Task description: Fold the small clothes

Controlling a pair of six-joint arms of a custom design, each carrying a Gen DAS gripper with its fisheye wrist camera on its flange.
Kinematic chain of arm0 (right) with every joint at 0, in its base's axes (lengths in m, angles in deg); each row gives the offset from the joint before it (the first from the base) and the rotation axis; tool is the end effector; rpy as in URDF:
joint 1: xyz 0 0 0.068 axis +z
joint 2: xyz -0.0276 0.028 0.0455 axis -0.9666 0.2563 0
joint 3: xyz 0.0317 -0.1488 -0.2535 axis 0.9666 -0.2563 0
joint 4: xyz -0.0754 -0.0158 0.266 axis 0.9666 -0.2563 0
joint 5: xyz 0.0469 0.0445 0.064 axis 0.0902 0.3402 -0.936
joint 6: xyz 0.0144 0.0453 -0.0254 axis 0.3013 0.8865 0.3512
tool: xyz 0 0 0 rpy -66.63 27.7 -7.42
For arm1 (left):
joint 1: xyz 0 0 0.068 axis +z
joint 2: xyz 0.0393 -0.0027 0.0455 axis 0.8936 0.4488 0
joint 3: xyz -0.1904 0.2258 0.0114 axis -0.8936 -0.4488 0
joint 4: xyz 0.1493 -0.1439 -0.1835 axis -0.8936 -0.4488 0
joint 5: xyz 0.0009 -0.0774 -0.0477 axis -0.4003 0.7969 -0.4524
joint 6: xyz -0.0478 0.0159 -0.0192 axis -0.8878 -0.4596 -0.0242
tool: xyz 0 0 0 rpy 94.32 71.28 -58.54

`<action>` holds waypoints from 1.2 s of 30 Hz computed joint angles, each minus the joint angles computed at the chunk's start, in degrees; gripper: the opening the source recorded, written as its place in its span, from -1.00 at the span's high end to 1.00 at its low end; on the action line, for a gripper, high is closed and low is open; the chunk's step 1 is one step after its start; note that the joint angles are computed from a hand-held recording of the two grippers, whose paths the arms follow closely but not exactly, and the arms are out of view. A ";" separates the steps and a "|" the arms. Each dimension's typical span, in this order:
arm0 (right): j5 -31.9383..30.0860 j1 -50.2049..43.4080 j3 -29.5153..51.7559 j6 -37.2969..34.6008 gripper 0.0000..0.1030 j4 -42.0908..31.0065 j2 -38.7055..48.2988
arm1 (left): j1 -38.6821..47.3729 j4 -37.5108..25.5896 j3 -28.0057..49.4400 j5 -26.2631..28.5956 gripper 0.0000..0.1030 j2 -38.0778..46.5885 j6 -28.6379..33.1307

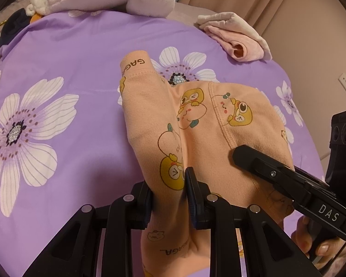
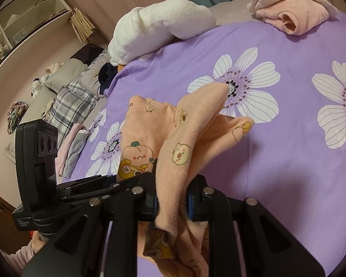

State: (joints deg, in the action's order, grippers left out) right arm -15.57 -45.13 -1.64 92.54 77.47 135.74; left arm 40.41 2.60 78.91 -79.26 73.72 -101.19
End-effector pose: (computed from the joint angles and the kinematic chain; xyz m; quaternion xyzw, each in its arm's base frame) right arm 0.1956 0.1214 0.1485 -0.0373 0.8992 0.2966 0.3194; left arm 0.2041 -0.0924 0.1376 0.0529 0.9503 -0.1786 0.2495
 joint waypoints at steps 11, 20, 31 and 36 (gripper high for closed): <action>-0.36 -0.78 0.51 -0.28 0.63 0.76 2.74 | 0.01 0.55 0.82 -0.14 0.55 2.27 0.22; -1.19 -2.15 0.53 -0.96 0.63 1.54 4.38 | 0.36 1.07 0.68 -0.20 0.55 3.02 0.61; -1.59 -3.15 0.69 -1.40 0.62 2.16 6.09 | 0.31 1.22 1.14 -0.65 0.55 4.17 0.37; -1.65 -3.70 0.85 -1.49 0.60 2.45 7.14 | 0.03 1.51 1.24 -1.26 0.55 4.87 0.21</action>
